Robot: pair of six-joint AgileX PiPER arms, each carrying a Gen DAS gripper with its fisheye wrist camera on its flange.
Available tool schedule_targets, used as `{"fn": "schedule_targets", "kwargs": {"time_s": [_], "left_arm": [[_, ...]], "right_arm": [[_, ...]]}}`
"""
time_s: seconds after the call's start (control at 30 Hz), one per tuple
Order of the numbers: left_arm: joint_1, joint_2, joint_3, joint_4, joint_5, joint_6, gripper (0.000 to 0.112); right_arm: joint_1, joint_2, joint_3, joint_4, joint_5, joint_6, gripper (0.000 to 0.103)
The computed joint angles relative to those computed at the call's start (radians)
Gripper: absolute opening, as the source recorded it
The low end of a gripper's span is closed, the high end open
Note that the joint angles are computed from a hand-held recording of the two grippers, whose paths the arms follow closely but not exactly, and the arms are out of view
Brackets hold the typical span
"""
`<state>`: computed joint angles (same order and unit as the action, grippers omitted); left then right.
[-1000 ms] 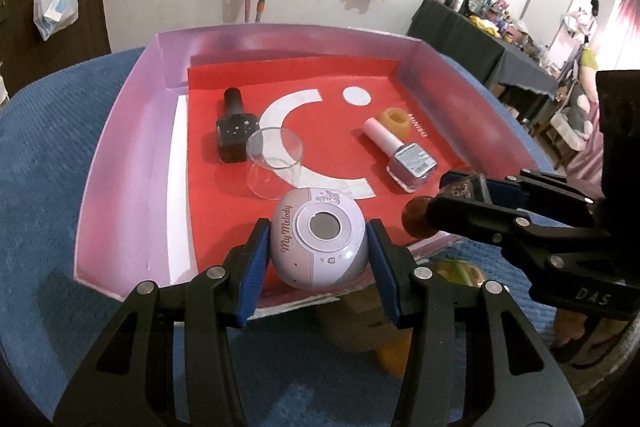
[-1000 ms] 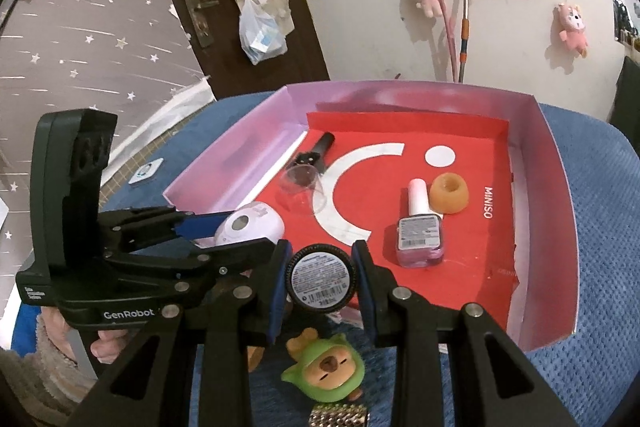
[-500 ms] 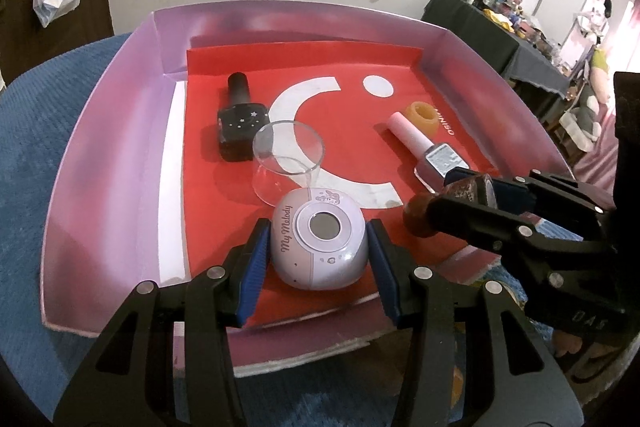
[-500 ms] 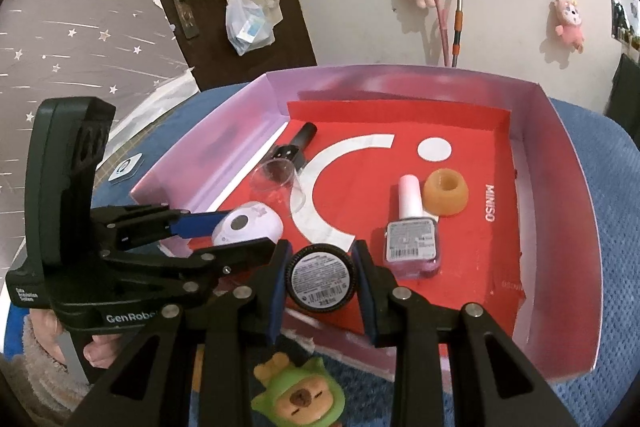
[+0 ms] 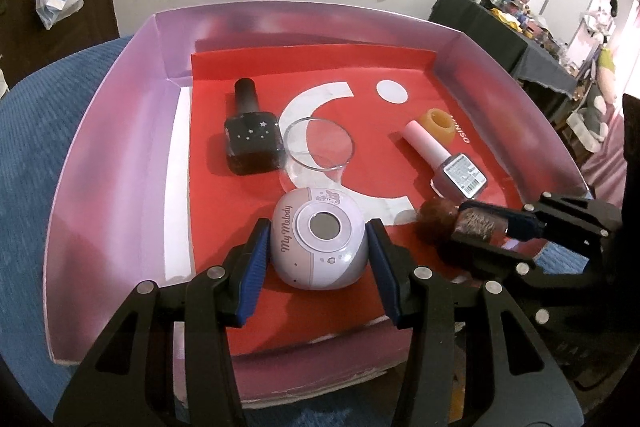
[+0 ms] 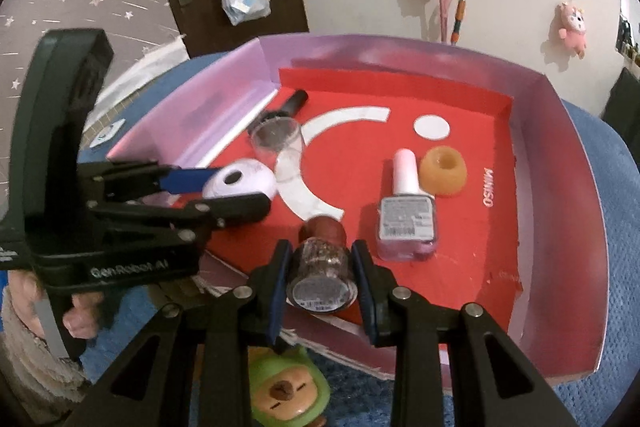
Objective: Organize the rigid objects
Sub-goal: 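Carry the case and glitter polish into the box and lower them onto the paper, then open both tools to release the case and glitter polish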
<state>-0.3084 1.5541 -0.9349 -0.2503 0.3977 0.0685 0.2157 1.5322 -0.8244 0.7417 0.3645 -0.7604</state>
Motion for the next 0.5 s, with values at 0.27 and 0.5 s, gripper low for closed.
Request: {"fn": "schedule_targets", "kwargs": {"time_s": [0.27, 0.5], "left_arm": [[0.013, 0.022, -0.025, 0.013, 0.000, -0.018, 0.046], [0.003, 0.036, -0.041, 0.082, -0.002, -0.083, 0.046]], "right_arm": [[-0.011, 0.047, -0.028, 0.001, -0.049, 0.018, 0.033], [-0.009, 0.091, -0.067, -0.012, -0.082, 0.052, 0.033]]}}
